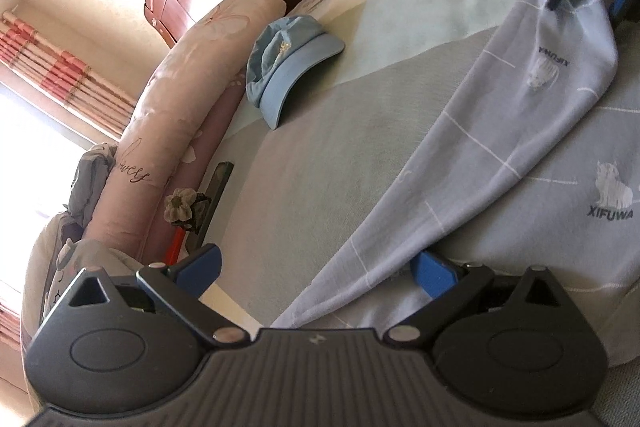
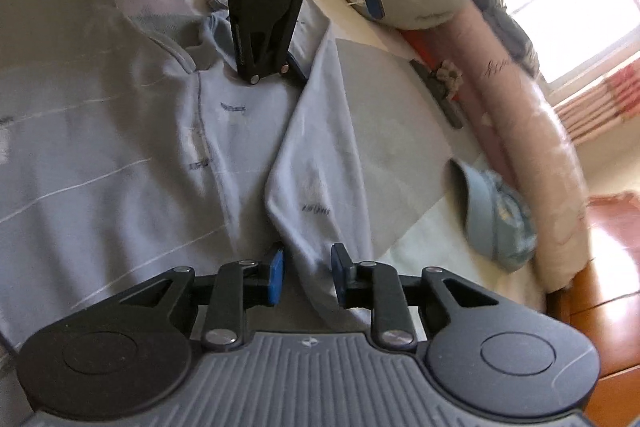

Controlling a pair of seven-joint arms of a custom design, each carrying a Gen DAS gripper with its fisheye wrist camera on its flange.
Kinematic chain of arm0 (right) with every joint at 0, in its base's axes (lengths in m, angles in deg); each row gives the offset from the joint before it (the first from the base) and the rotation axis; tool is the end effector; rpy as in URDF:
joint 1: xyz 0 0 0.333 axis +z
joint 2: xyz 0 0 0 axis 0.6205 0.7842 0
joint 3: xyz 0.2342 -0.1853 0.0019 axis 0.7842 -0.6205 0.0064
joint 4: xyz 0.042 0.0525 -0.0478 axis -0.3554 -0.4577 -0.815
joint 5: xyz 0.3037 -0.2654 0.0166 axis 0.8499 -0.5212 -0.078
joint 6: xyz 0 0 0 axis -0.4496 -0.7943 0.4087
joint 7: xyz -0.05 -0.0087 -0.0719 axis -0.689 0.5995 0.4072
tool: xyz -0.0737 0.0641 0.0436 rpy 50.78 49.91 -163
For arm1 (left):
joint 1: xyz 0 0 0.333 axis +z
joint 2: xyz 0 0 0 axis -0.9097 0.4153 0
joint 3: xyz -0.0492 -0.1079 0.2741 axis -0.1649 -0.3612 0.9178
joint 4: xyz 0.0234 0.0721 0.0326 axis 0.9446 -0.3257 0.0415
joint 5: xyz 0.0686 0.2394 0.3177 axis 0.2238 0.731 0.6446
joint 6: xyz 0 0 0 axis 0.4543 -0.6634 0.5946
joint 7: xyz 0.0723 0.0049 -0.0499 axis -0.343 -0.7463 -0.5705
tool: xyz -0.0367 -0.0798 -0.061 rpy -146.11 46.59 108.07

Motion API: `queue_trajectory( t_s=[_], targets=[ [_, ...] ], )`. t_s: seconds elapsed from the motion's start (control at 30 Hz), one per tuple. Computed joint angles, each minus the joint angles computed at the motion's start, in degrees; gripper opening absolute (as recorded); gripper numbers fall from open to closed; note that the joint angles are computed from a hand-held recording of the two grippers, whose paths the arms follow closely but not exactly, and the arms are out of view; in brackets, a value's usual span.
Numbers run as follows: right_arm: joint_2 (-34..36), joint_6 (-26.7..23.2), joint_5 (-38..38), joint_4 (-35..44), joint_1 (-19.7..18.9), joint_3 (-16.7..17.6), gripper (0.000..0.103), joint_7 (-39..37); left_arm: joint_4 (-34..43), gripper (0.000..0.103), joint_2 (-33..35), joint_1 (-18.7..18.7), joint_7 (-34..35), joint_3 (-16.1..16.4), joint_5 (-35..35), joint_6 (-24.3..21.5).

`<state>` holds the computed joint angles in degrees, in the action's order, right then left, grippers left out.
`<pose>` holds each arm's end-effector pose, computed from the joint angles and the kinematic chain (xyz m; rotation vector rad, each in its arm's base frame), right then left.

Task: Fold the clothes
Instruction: 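Close the left tool on the sweatpants waistband while the right tool holds the hem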

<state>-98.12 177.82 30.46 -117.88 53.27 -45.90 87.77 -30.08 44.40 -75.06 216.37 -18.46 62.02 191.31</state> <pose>0.4967 0.2504 0.4878 -2.5821 0.7337 -1.1834 0.6399 -0.2634 0.4534 -0.0864 2.1519 -0.5610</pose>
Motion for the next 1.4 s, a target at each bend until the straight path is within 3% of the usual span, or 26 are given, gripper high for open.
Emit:
queue_trajectory(
  t_s=[0.13,0.17,0.2,0.43,0.57,0.6,0.63,0.7,0.8,0.87,0.9,0.97,1.0,1.1,1.4],
  targets=[
    [2.21,-2.95,-6.93,2.14,0.44,0.95,0.024,2.08,-0.03,0.100,0.04,0.77,0.22,-0.83,-0.32,-0.06],
    [2.29,-3.22,-6.84,2.20,0.91,0.73,0.009,1.01,-0.12,0.100,-0.01,0.69,0.17,-0.72,-0.33,0.07],
    [2.18,-3.56,-5.67,2.19,1.38,0.45,0.002,-0.24,-0.16,0.100,-0.02,0.59,0.16,-0.61,-0.27,0.17],
    [-1.02,-2.37,-6.86,2.17,0.65,0.13,0.002,6.78,-0.01,0.100,-0.09,-0.53,0.93,0.53,1.22,0.17],
    [-2.85,-2.07,-5.35,2.01,-0.10,0.41,0.002,7.24,-0.35,0.100,0.20,0.22,5.86,0.00,4.57,3.07],
    [-3.09,-2.04,-4.75,1.97,-0.27,0.48,0.002,7.04,-0.45,0.100,0.32,-0.48,7.22,0.99,5.80,4.35],
    [-3.14,-2.02,-3.88,1.97,-0.38,0.46,0.002,6.46,-0.56,0.098,0.48,-2.81,8.62,3.98,7.19,6.28],
    [-3.70,-2.13,-3.60,1.34,-0.75,0.87,0.002,6.70,-0.83,0.093,0.87,-7.36,12.35,9.64,8.59,9.70],
    [-4.44,-2.26,-2.53,0.13,-0.87,1.39,0.002,6.68,-1.79,0.071,0.45,-8.42,16.61,11.16,9.04,8.36],
    [-4.35,-2.04,-1.99,-0.18,-1.00,1.57,0.002,6.65,-2.62,0.038,-0.11,-8.24,17.88,10.82,8.63,5.90],
    [-4.30,-1.94,-1.73,-0.33,-1.03,1.63,0.002,6.64,-3.01,0.031,-0.16,-8.39,17.68,10.91,8.18,5.57],
    [-4.25,-2.03,-0.49,-0.42,-0.85,1.57,0.002,5.80,-3.76,0.005,-0.08,-9.62,16.93,12.09,7.39,5.40],
    [-4.23,-2.02,-0.07,-0.52,-0.82,1.56,0.002,5.54,-4.07,0.000,0.00,-10.44,16.48,12.90,6.99,5.52],
    [-4.32,-2.28,0.85,-0.80,-0.84,1.57,0.002,4.87,-4.55,0.000,-0.12,-12.32,15.18,14.75,5.56,6.02],
    [-4.59,-4.15,-2.36,-0.38,-1.58,2.40,0.002,7.22,-6.19,0.000,-5.99,-7.05,12.75,8.69,7.26,-0.44]
  ],
)
